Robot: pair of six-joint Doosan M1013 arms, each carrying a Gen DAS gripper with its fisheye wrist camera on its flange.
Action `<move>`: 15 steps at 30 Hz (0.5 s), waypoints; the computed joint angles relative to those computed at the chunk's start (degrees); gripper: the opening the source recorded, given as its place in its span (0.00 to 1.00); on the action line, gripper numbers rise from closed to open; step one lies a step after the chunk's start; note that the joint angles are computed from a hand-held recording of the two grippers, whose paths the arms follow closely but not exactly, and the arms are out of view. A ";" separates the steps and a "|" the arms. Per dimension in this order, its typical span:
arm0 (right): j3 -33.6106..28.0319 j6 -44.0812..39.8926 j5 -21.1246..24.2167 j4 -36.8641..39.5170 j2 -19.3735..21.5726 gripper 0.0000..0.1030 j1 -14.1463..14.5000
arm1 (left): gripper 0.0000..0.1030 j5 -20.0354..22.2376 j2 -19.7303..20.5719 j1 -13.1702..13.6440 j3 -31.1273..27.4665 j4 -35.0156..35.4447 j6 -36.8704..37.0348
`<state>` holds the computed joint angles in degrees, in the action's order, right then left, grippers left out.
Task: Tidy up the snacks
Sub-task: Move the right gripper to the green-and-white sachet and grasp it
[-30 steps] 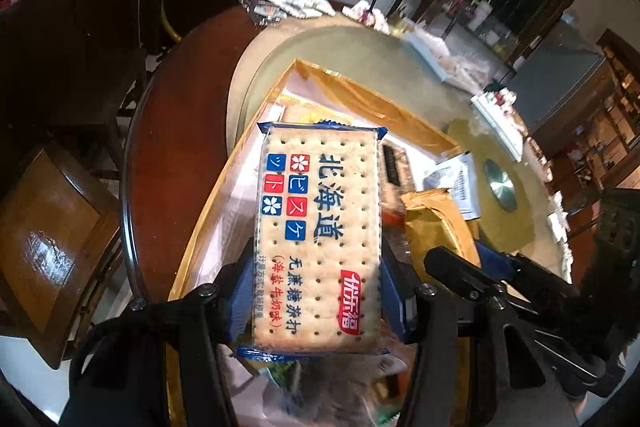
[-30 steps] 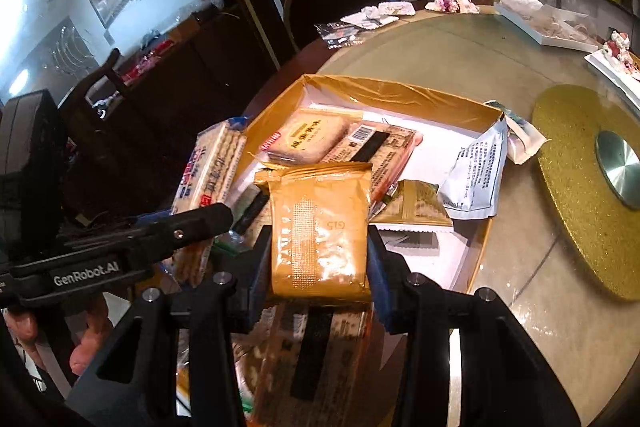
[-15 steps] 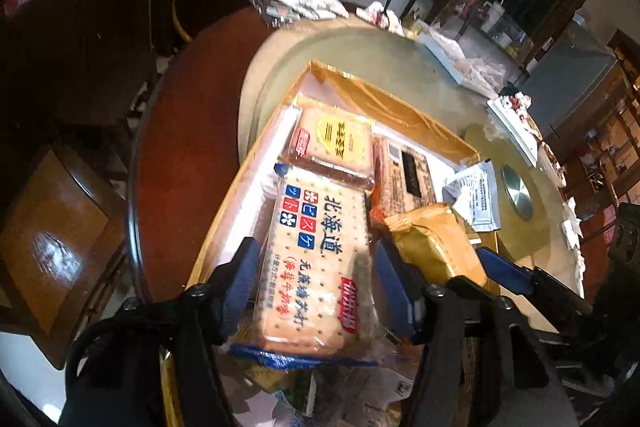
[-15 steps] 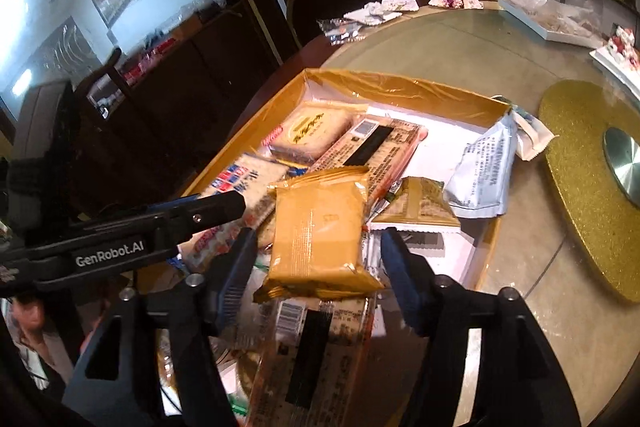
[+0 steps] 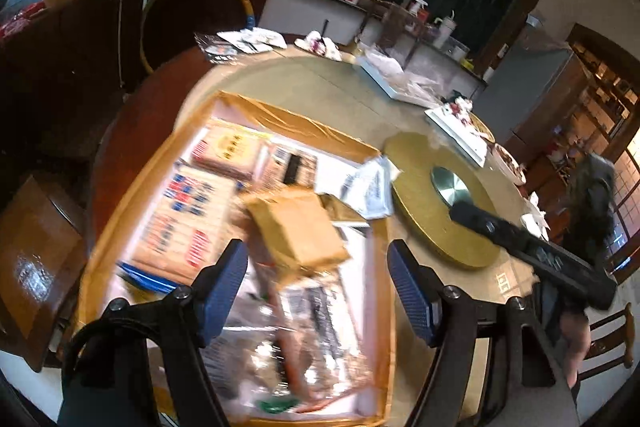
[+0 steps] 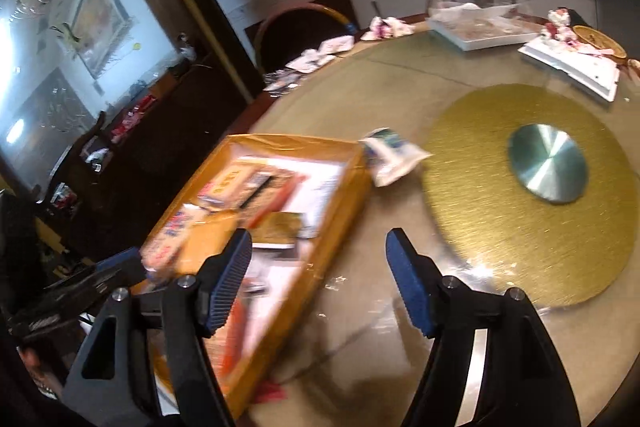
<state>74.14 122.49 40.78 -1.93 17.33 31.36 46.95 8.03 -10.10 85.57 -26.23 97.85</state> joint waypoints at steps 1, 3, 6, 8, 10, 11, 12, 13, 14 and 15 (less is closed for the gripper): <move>-0.47 -2.66 1.14 2.03 0.46 0.68 -0.96 | 0.70 0.11 -0.07 -0.44 0.19 0.03 -0.16; -1.25 -6.63 2.56 5.03 1.34 0.68 -2.39 | 0.70 0.80 0.23 -1.07 0.03 0.05 0.00; -4.20 -14.61 6.56 9.33 3.91 0.68 -4.50 | 0.70 0.58 0.07 -1.59 0.50 0.45 0.17; -6.25 -18.10 7.99 12.11 5.67 0.68 -5.92 | 0.70 -0.29 -0.33 -1.73 1.19 1.52 -0.85; -8.52 -20.61 8.80 14.07 7.64 0.68 -7.16 | 0.70 -0.09 -0.34 -1.56 1.37 1.42 -1.04; -9.86 -21.31 10.03 14.32 8.71 0.68 -7.51 | 0.70 0.18 -0.30 -1.44 1.39 1.15 -1.07; -11.33 -21.82 11.35 14.54 9.90 0.68 -7.88 | 0.70 0.36 -0.20 -1.25 1.30 0.77 -0.95; -12.71 -22.26 12.34 14.49 11.03 0.68 -8.15 | 0.70 0.21 -0.28 -1.25 1.40 0.71 -1.05; -14.24 -22.98 13.64 14.52 12.24 0.68 -8.34 | 0.70 0.11 -0.32 -1.20 1.45 0.66 -1.33; -15.28 -23.48 14.47 14.40 13.07 0.68 -8.42 | 0.70 0.31 -0.22 -1.02 1.35 0.16 -1.31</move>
